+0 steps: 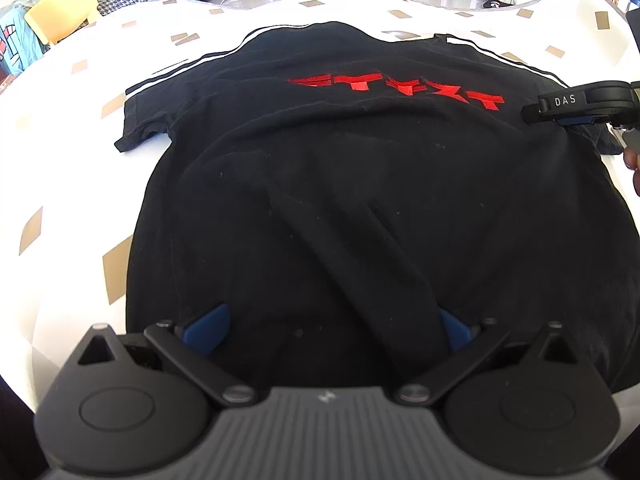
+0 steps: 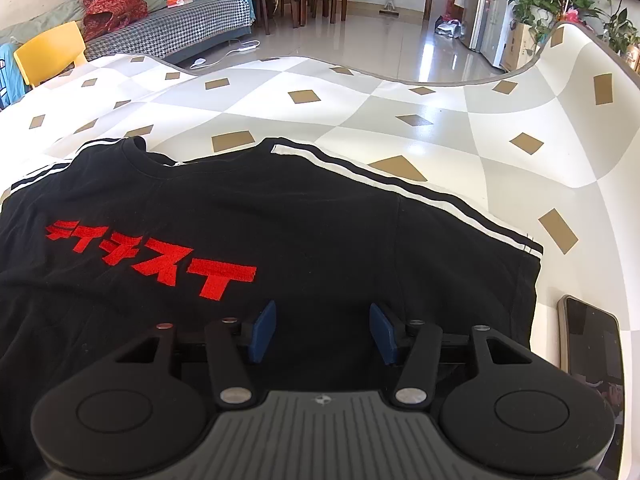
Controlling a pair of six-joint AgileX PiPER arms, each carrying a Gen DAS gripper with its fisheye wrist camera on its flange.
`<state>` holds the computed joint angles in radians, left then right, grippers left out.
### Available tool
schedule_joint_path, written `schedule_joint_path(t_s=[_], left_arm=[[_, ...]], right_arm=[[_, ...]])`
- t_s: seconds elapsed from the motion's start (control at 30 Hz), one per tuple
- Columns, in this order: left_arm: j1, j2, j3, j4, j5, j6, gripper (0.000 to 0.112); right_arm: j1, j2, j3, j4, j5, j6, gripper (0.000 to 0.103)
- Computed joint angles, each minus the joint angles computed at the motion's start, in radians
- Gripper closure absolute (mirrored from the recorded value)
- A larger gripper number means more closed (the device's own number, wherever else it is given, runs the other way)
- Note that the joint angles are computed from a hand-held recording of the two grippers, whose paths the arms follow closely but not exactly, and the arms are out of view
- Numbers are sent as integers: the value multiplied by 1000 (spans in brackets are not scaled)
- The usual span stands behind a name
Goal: Fold clothes
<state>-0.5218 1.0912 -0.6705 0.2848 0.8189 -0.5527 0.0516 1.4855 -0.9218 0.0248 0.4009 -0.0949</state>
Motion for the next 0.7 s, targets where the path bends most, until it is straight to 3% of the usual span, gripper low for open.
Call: schedule_joint_path(t_s=[0.7], left_arm=[[-54,-12,-3,65,47,-46,9]], right_arm=[[15,1,-12,-46,21,51,52]])
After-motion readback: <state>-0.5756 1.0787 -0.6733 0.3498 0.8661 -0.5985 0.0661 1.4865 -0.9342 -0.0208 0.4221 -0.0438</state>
